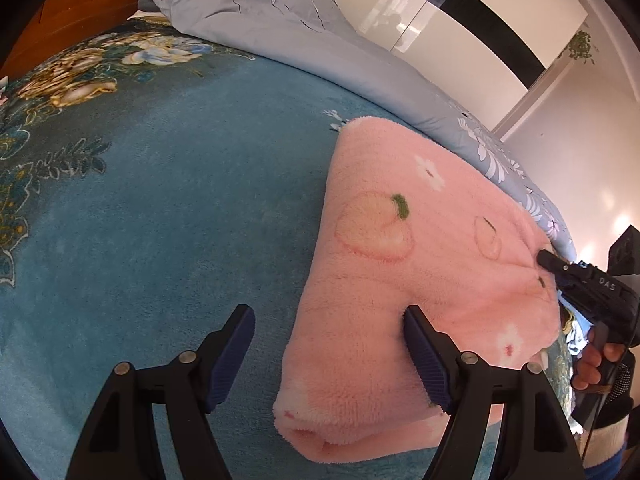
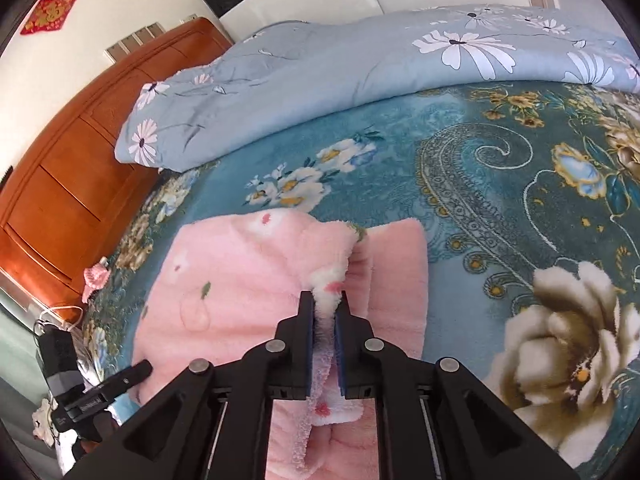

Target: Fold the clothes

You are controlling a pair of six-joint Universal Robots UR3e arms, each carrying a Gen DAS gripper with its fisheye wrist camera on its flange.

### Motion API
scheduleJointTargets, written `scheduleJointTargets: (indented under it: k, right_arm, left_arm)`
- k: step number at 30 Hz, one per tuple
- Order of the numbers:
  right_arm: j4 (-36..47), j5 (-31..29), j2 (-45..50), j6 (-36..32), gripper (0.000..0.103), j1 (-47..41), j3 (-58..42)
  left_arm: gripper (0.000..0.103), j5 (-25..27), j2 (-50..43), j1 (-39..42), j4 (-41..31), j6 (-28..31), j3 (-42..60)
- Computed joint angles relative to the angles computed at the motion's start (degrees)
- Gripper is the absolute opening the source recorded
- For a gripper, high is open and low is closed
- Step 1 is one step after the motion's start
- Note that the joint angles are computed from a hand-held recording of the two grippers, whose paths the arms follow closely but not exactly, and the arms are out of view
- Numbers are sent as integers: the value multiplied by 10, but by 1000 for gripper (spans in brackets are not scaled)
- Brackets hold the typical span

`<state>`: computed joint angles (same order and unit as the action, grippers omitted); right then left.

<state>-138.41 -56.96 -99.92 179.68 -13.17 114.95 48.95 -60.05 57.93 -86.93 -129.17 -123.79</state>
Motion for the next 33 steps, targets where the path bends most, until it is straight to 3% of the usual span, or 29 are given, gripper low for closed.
scheduleJointTargets:
  k: [3,5,8,13,15,17,21,24,27,33]
  right_arm:
    - [21,13,-60,-22,44,-25,33]
    - [53,55,-103,-48,54,-62,71]
    - [84,103,-119,-71,56,-92,111]
    - [-24,65,-36,-19,56,-32,102]
    - [-30,77,-12,-16,56,-16,87]
    - [-39,62,-5,-3,49,6,79]
    - [-23,53,-28,-5,17,15,70]
    - [39,104,-107,-44,15,-43,84]
    - [107,113,-158,-86,15,-90,94]
    - [64,63,-87,-69,16,-71,130]
  left_arm:
    - [79,-1,6,1,1,-1,-4]
    - [79,-1,11,-2,7,-7,-9]
    - [79,1,6,-6,9,-15,-6]
    - [79,4,23,3,-17,-4,7]
    - [79,4,31,9,-33,5,12]
    - [79,2,40,18,-49,13,17]
    - [79,-7,56,49,-126,59,45]
    - [79,-16,72,74,-180,102,63]
    - [79,-23,68,71,-185,106,66]
    - [80,12,20,1,-48,22,29]
